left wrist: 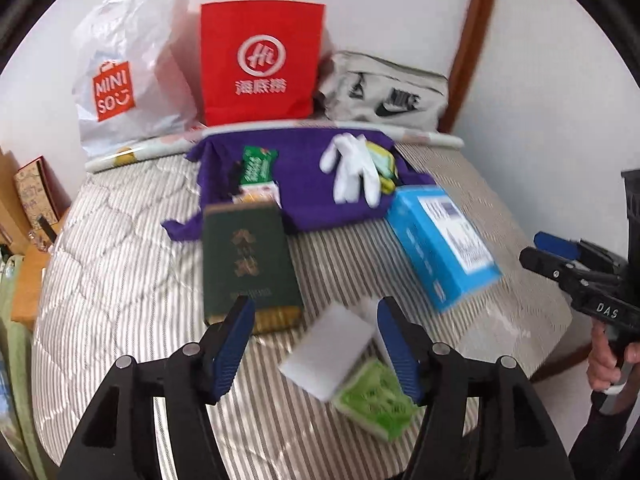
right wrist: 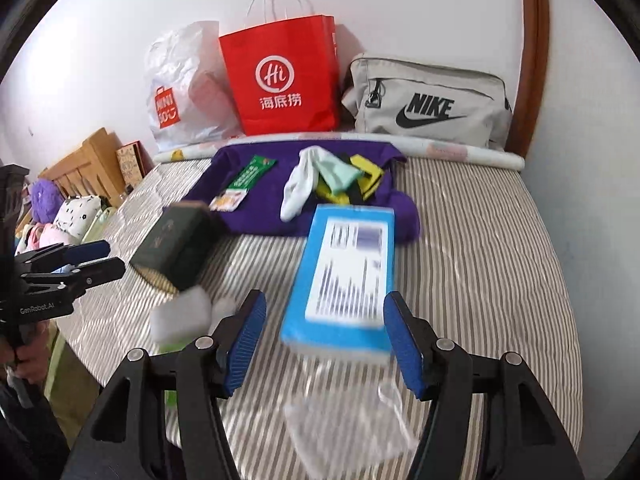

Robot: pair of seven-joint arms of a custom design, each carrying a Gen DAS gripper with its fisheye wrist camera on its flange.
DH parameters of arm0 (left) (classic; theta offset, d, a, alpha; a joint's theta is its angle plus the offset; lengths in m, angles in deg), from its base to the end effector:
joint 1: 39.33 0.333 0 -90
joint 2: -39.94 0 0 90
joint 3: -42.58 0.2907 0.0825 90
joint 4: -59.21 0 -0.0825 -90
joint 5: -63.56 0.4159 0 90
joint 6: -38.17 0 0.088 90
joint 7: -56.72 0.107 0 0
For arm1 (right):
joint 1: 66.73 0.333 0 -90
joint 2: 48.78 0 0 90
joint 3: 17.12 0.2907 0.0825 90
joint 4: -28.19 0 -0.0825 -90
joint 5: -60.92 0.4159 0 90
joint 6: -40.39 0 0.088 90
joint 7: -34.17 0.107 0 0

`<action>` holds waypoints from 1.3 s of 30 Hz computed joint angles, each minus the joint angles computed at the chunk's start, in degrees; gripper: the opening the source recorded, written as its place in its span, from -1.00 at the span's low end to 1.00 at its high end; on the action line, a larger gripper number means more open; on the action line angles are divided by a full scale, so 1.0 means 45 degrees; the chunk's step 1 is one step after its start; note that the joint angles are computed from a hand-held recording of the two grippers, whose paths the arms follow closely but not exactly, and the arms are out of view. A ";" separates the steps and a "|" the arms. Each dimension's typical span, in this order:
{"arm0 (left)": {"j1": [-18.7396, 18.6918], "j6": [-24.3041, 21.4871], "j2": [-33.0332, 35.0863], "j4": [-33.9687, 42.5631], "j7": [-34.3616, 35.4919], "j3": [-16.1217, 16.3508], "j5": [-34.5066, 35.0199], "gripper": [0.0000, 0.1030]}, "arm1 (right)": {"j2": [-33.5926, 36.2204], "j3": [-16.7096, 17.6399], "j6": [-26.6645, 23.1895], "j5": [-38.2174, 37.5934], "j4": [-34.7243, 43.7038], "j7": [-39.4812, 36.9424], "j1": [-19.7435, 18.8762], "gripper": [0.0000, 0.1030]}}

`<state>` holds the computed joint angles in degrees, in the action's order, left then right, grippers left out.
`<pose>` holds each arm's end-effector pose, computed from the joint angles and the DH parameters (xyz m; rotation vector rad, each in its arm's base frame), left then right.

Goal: Organize soft objects
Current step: 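Grasp the white foam sponge with the left tool while the right tool grasps the clear plastic bag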

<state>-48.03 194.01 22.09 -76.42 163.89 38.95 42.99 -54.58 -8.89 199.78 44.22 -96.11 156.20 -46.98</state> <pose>0.5203 -0.1019 0.4820 -1.6566 2.1122 -0.8590 0.5172 0.2912 0.4788 -1.8878 1.5925 -0.4969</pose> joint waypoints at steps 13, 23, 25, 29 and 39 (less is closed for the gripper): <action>-0.0307 0.0305 0.1146 -0.0369 0.1785 -0.0091 -0.0525 0.38 | -0.1008 0.0108 0.0418 0.0394 -0.2547 0.0268 -0.0090 0.23; 0.0163 0.0354 0.2146 0.0195 0.1576 -0.0537 0.0018 0.20 | -0.0611 -0.0091 0.0462 0.1637 -0.3032 -0.1179 0.0164 0.23; 0.0073 0.0189 0.2064 0.0205 0.2124 -0.0372 -0.0802 0.18 | -0.0385 -0.0136 0.0436 0.2005 -0.2932 -0.1450 0.0243 0.23; 0.0223 0.0438 0.1869 0.0048 0.1829 -0.0493 -0.0478 0.18 | 0.0037 -0.0139 0.0760 0.2510 -0.2801 -0.2109 0.0389 0.48; 0.0108 0.0240 0.1447 -0.0311 0.2272 -0.0204 -0.1268 0.18 | 0.0642 0.0236 0.1386 -0.1655 -0.2554 0.0583 0.0160 0.91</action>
